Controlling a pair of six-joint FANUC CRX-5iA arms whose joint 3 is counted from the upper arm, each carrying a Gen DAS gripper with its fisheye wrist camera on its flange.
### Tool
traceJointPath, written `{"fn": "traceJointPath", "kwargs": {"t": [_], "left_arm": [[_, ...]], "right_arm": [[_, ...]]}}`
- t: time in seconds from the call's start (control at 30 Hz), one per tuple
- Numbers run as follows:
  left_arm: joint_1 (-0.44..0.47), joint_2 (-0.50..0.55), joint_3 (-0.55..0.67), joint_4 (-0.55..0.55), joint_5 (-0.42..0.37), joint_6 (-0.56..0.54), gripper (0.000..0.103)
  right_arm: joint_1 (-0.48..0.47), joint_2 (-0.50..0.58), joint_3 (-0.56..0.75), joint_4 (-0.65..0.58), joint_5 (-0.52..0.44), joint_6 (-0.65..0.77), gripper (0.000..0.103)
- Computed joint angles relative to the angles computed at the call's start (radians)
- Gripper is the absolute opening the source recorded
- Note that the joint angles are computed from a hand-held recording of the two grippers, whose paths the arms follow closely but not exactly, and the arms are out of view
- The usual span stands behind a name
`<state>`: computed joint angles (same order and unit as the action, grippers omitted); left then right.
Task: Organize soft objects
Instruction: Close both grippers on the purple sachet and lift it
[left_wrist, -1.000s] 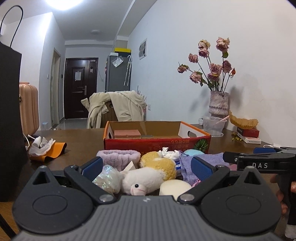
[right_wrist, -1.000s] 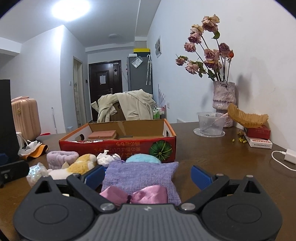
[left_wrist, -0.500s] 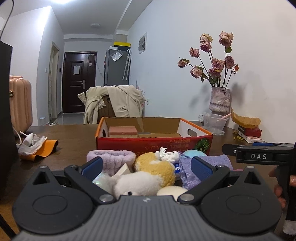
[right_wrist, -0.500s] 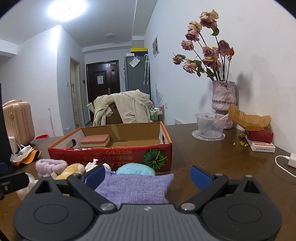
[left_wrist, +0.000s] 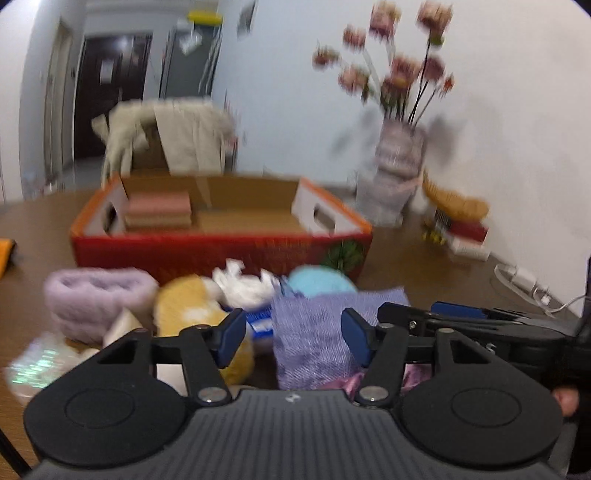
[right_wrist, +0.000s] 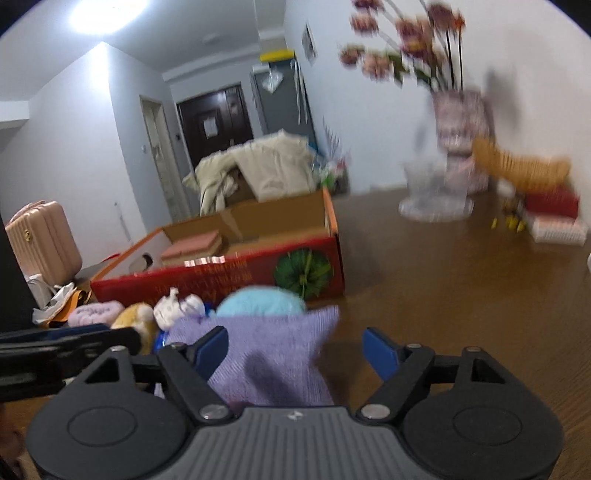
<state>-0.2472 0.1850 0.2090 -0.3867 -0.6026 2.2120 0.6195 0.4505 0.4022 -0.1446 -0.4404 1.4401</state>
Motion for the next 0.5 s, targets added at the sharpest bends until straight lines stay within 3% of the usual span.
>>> {"fn": "traceJointPath", "kwargs": {"t": [0.07, 0.13, 0.2, 0.23, 0.3, 0.37, 0.5], "left_arm": [[0.007, 0.042, 0.036, 0.058, -0.021, -0.071, 0.057], [0.021, 0.077, 0.060, 0.135, -0.044, -0.122, 0.056], [0.034, 0.101, 0.072, 0.193, -0.065, -0.141, 0.051], [0.036, 0.107, 0.072, 0.206, -0.064, -0.147, 0.045], [0.032, 0.117, 0.087, 0.194, -0.080, -0.140, 0.017], [0.045, 0.104, 0.055, 0.258, -0.039, -0.178, 0.005], [0.033, 0.068, 0.047, 0.228, 0.024, -0.165, 0.003]], "right_arm": [[-0.028, 0.026, 0.069, -0.115, -0.092, 0.078, 0.077], [-0.038, 0.035, 0.091, -0.153, -0.131, 0.102, 0.062], [-0.067, 0.046, 0.129, -0.267, -0.172, 0.196, 0.045], [-0.078, 0.049, 0.142, -0.307, -0.189, 0.232, 0.041], [-0.087, 0.053, 0.156, -0.333, -0.203, 0.278, 0.028], [-0.093, 0.048, 0.156, -0.353, -0.202, 0.323, 0.024], [-0.121, 0.031, 0.176, -0.455, -0.206, 0.425, 0.021]]}}
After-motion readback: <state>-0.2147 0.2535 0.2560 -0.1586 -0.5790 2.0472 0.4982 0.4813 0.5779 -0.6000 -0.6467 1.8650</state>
